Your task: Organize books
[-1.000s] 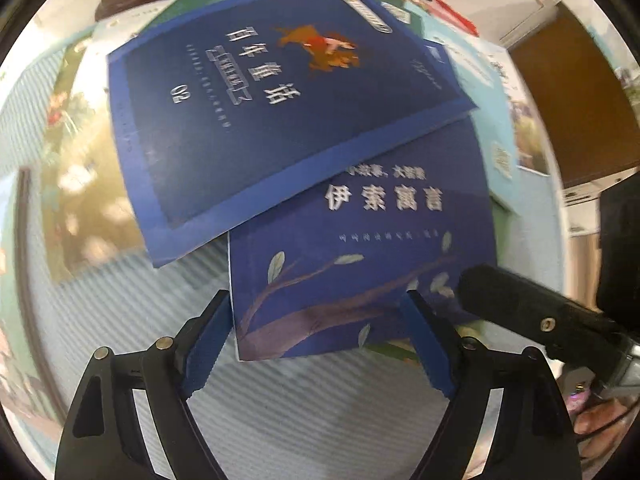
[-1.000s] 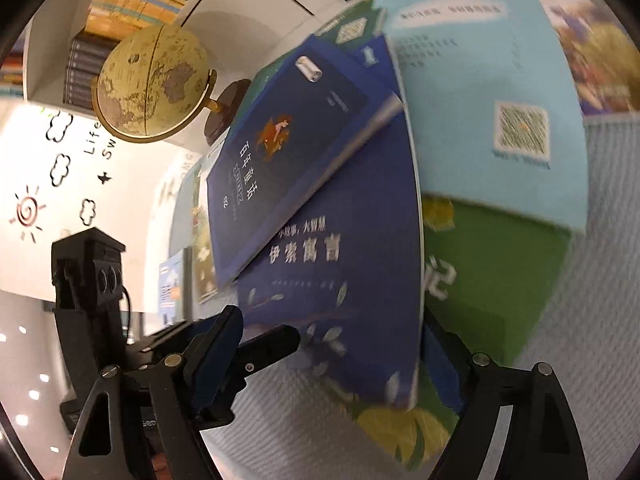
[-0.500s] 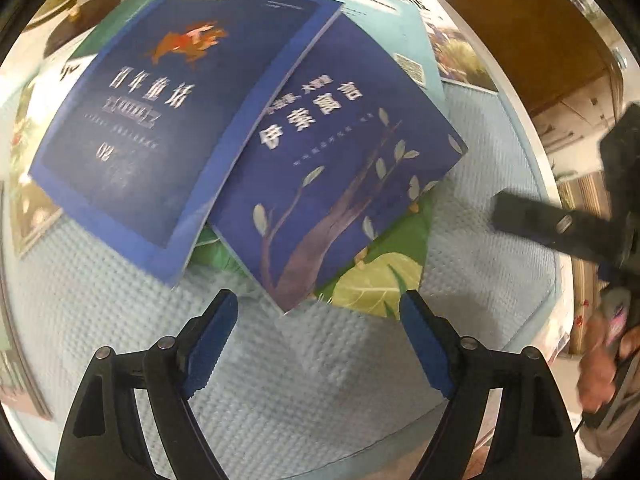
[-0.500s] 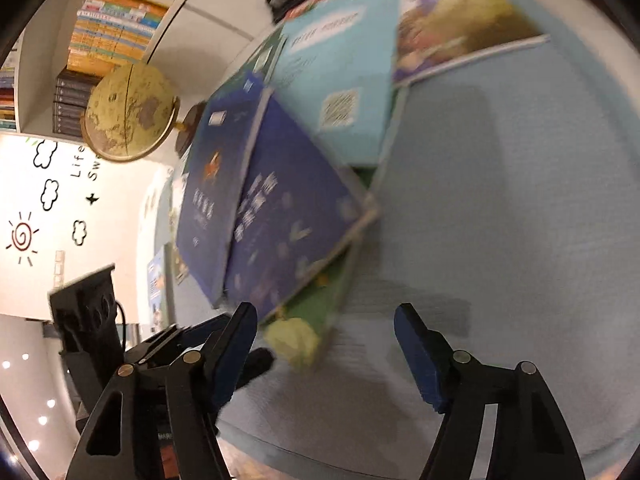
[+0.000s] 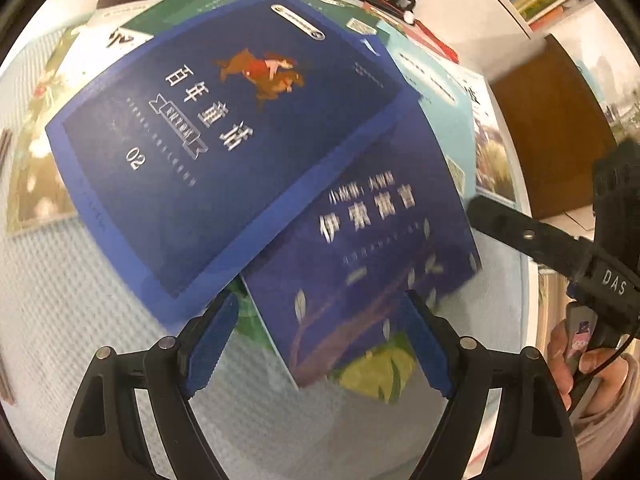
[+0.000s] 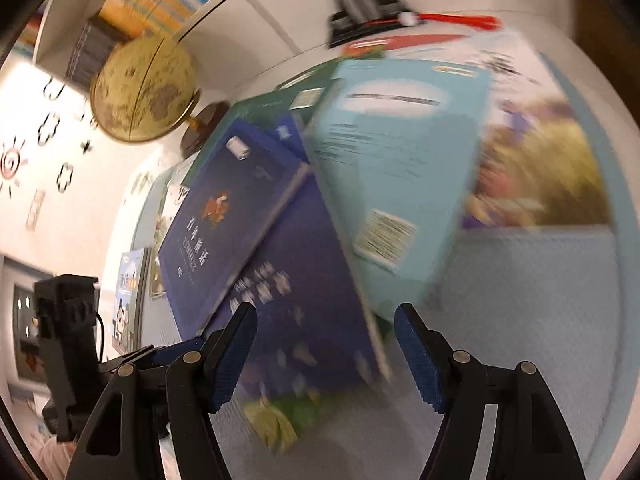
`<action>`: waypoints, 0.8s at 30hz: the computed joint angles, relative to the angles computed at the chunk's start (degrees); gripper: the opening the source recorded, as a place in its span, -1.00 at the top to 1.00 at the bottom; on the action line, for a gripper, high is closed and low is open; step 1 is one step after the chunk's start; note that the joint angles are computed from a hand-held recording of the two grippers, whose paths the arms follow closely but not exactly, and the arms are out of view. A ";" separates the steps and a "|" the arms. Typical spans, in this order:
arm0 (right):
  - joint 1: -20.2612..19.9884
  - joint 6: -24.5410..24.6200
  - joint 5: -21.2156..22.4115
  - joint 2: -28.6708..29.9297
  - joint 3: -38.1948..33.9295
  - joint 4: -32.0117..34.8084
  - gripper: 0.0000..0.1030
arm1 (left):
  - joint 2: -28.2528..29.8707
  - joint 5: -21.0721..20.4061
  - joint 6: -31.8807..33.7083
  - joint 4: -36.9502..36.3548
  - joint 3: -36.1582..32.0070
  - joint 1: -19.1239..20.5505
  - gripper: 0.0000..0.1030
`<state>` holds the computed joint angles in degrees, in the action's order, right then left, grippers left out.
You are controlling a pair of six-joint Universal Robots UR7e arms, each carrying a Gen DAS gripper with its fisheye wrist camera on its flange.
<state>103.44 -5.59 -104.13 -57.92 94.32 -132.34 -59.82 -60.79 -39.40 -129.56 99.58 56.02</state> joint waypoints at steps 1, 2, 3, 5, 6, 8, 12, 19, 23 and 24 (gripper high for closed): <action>0.38 -0.95 -0.11 1.50 -1.27 0.74 -0.39 | 0.04 -0.54 0.27 -0.09 -0.38 0.24 -0.57; 0.96 -1.47 -1.56 3.00 -2.32 1.45 -0.40 | -0.29 -0.58 0.02 1.09 -0.73 0.44 -0.56; 1.49 -1.24 -3.76 4.30 -3.24 2.37 -0.43 | 0.29 -0.65 0.12 2.33 -1.74 0.52 -0.56; 1.85 -1.47 -4.36 4.37 -2.90 1.51 -0.45 | 0.42 -0.89 1.52 3.57 -2.14 0.53 -0.56; 1.68 -1.16 -3.56 3.85 -2.53 1.82 -0.45 | 0.22 -1.09 2.22 4.53 -2.17 0.46 -0.56; 0.76 -0.44 -0.78 1.87 -0.83 3.41 -0.45 | -0.65 -2.28 3.08 5.15 -1.22 0.31 -0.56; -0.39 -2.61 0.50 -3.21 5.15 6.50 -0.45 | -2.66 -8.55 4.72 6.14 1.54 -0.21 -0.56; -5.89 5.39 7.27 -15.66 17.29 4.85 -0.35 | -0.04 -14.32 16.33 12.40 0.07 -4.49 -0.55; -7.50 7.89 8.68 -17.31 18.78 2.42 -0.35 | 2.79 -7.97 14.42 18.46 -4.13 -3.98 -0.54; -7.33 7.88 8.52 -16.73 18.19 2.59 -0.35 | 2.72 -9.12 13.30 18.26 -4.30 -2.98 -0.54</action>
